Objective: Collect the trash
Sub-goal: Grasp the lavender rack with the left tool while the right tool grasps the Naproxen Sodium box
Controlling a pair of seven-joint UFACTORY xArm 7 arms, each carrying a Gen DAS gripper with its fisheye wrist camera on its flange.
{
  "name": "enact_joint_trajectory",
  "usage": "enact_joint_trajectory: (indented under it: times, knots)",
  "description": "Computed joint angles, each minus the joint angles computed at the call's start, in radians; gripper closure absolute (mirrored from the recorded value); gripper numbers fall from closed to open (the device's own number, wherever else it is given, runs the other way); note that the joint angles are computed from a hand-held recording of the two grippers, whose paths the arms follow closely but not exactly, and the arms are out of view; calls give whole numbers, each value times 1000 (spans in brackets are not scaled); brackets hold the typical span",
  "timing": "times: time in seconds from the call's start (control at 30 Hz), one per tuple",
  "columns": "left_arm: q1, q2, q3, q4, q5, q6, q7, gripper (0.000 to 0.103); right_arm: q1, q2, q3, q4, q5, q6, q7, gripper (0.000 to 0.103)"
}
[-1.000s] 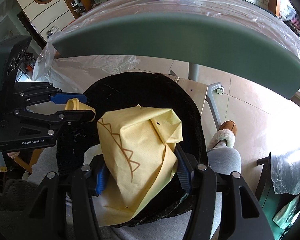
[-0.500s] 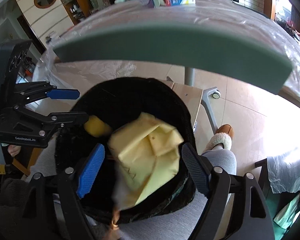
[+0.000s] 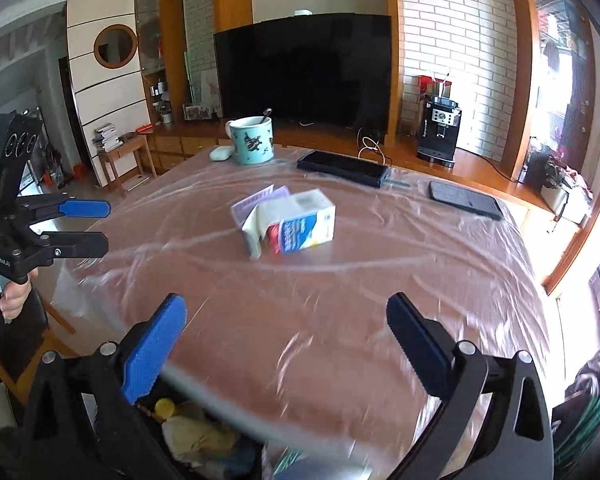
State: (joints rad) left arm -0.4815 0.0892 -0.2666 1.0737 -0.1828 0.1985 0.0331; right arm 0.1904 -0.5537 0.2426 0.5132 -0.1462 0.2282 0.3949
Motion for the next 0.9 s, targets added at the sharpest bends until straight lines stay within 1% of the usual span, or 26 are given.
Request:
enact_joint_trajectory:
  times: [0.07, 0.1, 0.17, 0.23, 0.3, 0.37, 0.4, 0.43, 0.47, 0.5, 0.53, 0.57, 0.63, 0.67, 0.73, 0.8, 0.9]
  knots:
    - [-21, 95, 47, 112, 125, 49, -79, 4, -13, 103, -27, 76, -13, 7, -43, 4]
    - [-17, 131, 49, 157, 145, 72, -85, 4, 9, 159, -63, 112, 5, 6, -84, 4]
    - [-7, 205, 46, 248, 142, 119, -82, 4, 43, 228, -113, 168, 50, 17, -150, 4]
    - [12, 268, 28, 323, 113, 154, -59, 4, 66, 296, -142, 215, 90, 4, -217, 4]
    - [22, 328, 23, 401, 95, 188, -44, 5, 103, 347, -178, 256, 165, 5, -314, 4]
    - [40, 381, -1, 474, 57, 233, -8, 9, 117, 382, -186, 281, 223, 5, -386, 4]
    - [41, 403, -6, 507, 45, 256, 3, 13, 132, 402, -197, 299, 272, 6, -445, 4]
    - [39, 434, -6, 551, 39, 281, 13, 19, 137, 421, -199, 316, 308, 6, -491, 4]
    - [32, 450, -2, 578, 36, 299, 14, 22, 131, 438, -189, 330, 318, 5, -510, 4]
    - [29, 470, 0, 609, 32, 321, 20, 28, 128, 461, -182, 352, 333, 9, -537, 4]
    - [28, 490, -3, 638, 24, 341, 29, 31, 123, 470, -175, 361, 347, 10, -559, 4]
    - [40, 512, -19, 665, -1, 353, 52, 32, 116, 483, -166, 373, 350, 10, -570, 4]
    - [31, 549, -8, 727, -10, 399, 53, 43, 101, 513, -150, 403, 339, 20, -573, 4]
    - [35, 573, -14, 762, -23, 427, 64, 44, 96, 525, -145, 417, 340, 24, -580, 4]
    - [31, 598, -9, 803, -38, 459, 69, 44, 84, 552, -135, 443, 329, 33, -577, 4]
    - [21, 621, 0, 835, -39, 478, 69, 44, 73, 579, -131, 469, 283, 41, -541, 4]
    - [8, 632, 13, 851, -32, 485, 76, 44, 61, 593, -123, 483, 275, 46, -559, 4]
